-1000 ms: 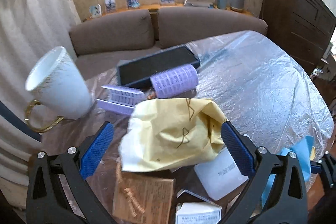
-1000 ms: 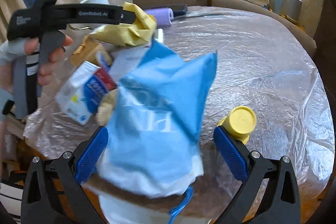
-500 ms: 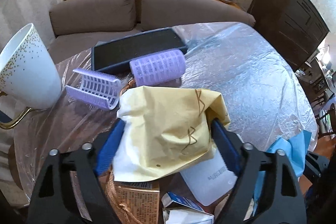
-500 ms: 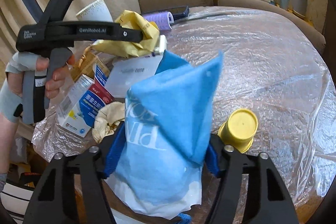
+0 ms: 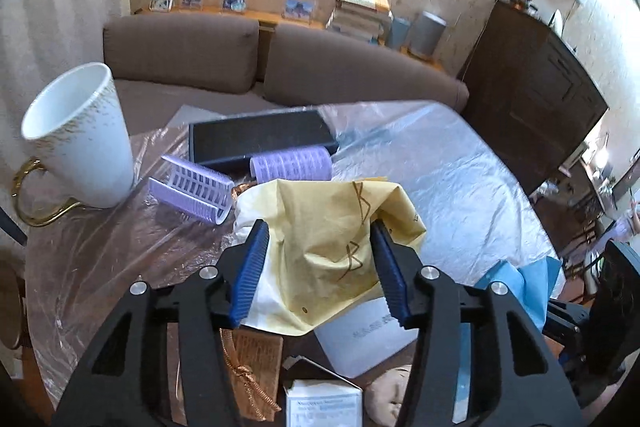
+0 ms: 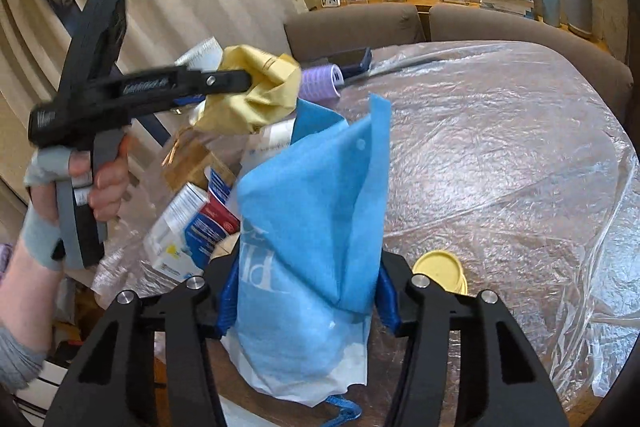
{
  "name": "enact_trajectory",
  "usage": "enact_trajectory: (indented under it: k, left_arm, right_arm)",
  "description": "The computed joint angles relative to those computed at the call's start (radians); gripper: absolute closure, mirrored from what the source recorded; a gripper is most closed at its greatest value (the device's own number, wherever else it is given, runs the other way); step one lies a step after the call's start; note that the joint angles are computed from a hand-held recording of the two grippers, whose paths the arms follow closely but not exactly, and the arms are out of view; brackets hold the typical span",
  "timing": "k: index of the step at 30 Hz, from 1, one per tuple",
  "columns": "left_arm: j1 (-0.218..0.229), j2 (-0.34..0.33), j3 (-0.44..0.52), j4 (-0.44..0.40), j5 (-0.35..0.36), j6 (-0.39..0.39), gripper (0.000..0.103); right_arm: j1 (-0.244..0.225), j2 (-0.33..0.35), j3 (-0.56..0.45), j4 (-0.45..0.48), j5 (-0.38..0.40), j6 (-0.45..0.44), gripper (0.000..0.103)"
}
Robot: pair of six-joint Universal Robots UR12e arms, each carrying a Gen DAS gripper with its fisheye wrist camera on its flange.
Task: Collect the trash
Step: 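Carry the yellow paper and blue bag over the white bin with both tools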
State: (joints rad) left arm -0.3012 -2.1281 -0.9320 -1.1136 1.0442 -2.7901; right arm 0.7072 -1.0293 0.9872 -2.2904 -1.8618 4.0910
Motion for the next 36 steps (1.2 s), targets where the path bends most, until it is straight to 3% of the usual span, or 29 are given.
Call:
enact_trajectory:
  k: [5, 7, 8, 9, 13, 14, 16, 18, 20, 23, 27, 29, 34, 36]
  left_arm:
    - [0.011, 0.045, -0.070, 0.095, -0.039, -0.059, 0.051]
    - [0.011, 0.064, -0.099, 0.130, -0.037, -0.063, 0.056]
    - [0.012, 0.067, -0.103, 0.130, -0.037, -0.053, 0.069]
    - [0.009, 0.071, -0.108, 0.130, -0.016, -0.049, 0.073]
    - [0.002, 0.072, -0.109, 0.082, 0.014, -0.002, 0.074]
    - [0.002, 0.071, -0.109, 0.073, 0.020, 0.000, 0.071]
    - [0.000, 0.063, -0.091, 0.027, 0.026, 0.000, 0.027]
    - [-0.001, 0.060, -0.090, 0.036, 0.019, -0.001, 0.019]
    - [-0.018, 0.045, -0.069, 0.033, 0.091, 0.013, 0.012]
    - [-0.035, 0.010, -0.010, -0.066, 0.129, 0.061, 0.012]
    - [-0.074, -0.015, 0.006, -0.075, 0.259, 0.138, 0.012]
    - [-0.081, -0.016, -0.003, -0.055, 0.288, 0.149, 0.012]
    - [-0.074, -0.007, -0.017, -0.045, 0.265, 0.177, 0.041]
    - [-0.070, -0.004, -0.019, -0.048, 0.252, 0.178, 0.047]
  right_arm:
    - [0.002, -0.007, -0.003, -0.013, -0.033, -0.019, 0.050]
    - [0.001, -0.012, 0.000, -0.015, -0.036, -0.024, 0.050]
    - [0.001, -0.013, 0.001, -0.016, -0.040, -0.029, 0.050]
    - [0.001, -0.015, 0.001, -0.014, -0.043, -0.033, 0.050]
    - [0.001, -0.008, -0.019, 0.045, -0.046, -0.042, 0.050]
    - [0.001, -0.009, -0.015, 0.040, -0.043, -0.041, 0.050]
    - [0.003, -0.012, -0.008, 0.037, -0.038, -0.033, 0.050]
    - [0.004, -0.011, -0.006, 0.036, -0.034, -0.029, 0.050]
    - [0.005, -0.010, -0.006, 0.036, -0.027, -0.028, 0.050]
    - [0.007, -0.006, -0.011, 0.037, -0.024, -0.033, 0.050]
    - [0.007, -0.003, -0.014, 0.038, -0.014, -0.034, 0.049]
    - [0.008, -0.003, -0.012, 0.039, -0.014, -0.030, 0.049]
    - [0.011, -0.010, -0.001, 0.036, -0.018, -0.019, 0.049]
    - [0.009, -0.013, 0.005, 0.033, -0.018, -0.014, 0.049]
